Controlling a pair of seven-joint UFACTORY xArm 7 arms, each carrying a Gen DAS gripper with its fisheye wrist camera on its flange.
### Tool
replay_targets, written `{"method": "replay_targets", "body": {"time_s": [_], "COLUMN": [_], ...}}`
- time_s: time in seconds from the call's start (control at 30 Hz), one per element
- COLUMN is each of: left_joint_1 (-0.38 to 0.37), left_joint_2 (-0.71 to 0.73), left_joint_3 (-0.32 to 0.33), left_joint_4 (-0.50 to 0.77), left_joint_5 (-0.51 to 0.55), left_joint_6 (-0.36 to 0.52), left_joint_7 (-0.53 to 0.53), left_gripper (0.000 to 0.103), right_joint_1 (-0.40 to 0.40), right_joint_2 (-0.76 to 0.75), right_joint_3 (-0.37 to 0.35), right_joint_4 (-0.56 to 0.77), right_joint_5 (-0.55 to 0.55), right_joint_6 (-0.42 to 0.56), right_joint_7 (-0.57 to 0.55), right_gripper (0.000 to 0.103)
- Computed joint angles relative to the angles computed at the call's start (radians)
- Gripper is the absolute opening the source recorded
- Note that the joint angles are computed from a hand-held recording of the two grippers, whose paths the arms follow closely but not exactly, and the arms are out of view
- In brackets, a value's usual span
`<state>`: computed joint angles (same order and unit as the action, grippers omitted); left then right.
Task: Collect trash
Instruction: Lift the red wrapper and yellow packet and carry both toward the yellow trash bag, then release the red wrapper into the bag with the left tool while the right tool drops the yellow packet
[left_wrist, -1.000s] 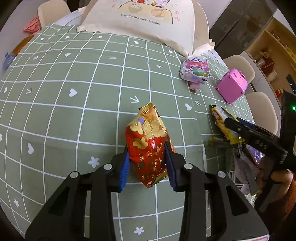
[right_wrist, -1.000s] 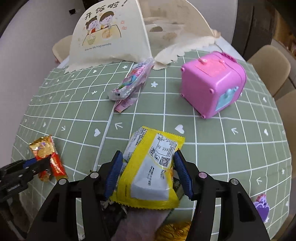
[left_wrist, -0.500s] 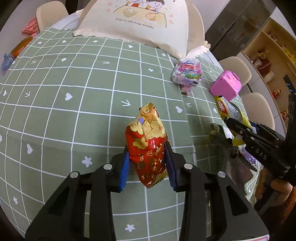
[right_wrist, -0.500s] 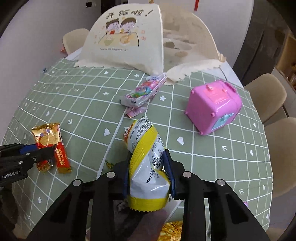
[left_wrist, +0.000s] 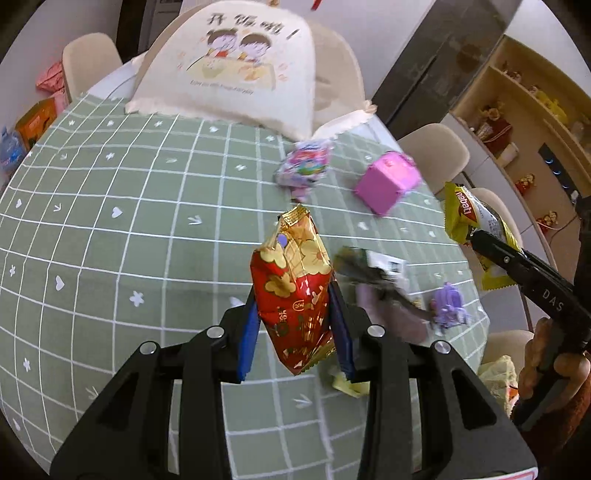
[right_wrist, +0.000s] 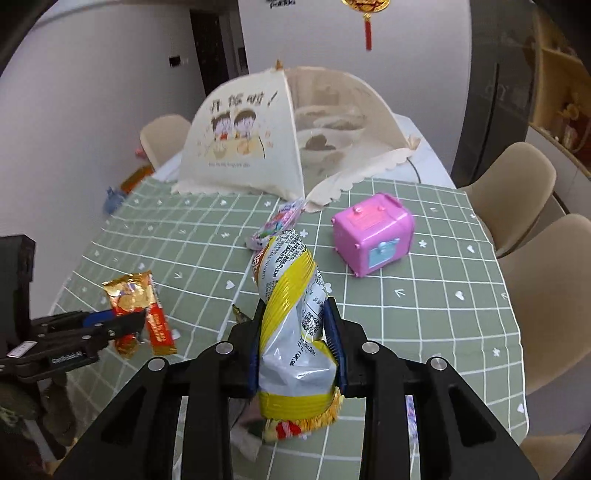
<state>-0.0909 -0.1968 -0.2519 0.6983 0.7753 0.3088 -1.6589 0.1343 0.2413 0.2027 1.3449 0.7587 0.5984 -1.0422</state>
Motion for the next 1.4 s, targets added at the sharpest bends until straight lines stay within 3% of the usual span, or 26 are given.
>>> {"method": "replay_targets", "body": {"time_s": [0.27,0.5,0.67,0.93,1.17,1.4], "left_joint_1": [-0.098,-0.245,-0.354,-0.513,-0.614,-0.679], "left_joint_2": [0.041,0.198,0.354,0.641,0.897,1.066], "left_joint_3": [-0.084,-0.101,-0.08,-0.037,-0.027,-0.02], "left_joint_4": [0.143,0.354,0.546,0.915,1.27,1.507], "left_joint_5": [0.062,0.159,0.208,0.181,0.048,-0.103], "left_joint_6": [0.145,0.263,0.296,0.307,0.336,0.374], "left_joint_7": [-0.077,-0.127,-0.109,0.078,0.326,0.526], "left_gripper": [0.034,0.034,0.034,0.034,0.034,0.034], "right_joint_1": [-0.06,-0.118,-0.17,-0.296,-0.407,-0.484], "right_joint_2": [-0.166,-0.288,-0.351,-0.319,-0.262,-0.213], "right_joint_3": [-0.07,-0.201,-0.291,-0.389,-0.4,-0.391], "right_joint_4": [-0.17,-0.285,-0.346,-0.315,-0.264,-0.228], "right_joint_5": [0.136,0.256,0.307,0.344,0.364,0.372], "right_joint_6": [-0.039,0.011,0.025,0.084,0.104,0.11], "right_joint_7": [-0.18,-0.354,-0.483,-0.526,-0.531,-0.52], "right_gripper": [0.029,0.029,0.029,0.029,0.029,0.029]}}
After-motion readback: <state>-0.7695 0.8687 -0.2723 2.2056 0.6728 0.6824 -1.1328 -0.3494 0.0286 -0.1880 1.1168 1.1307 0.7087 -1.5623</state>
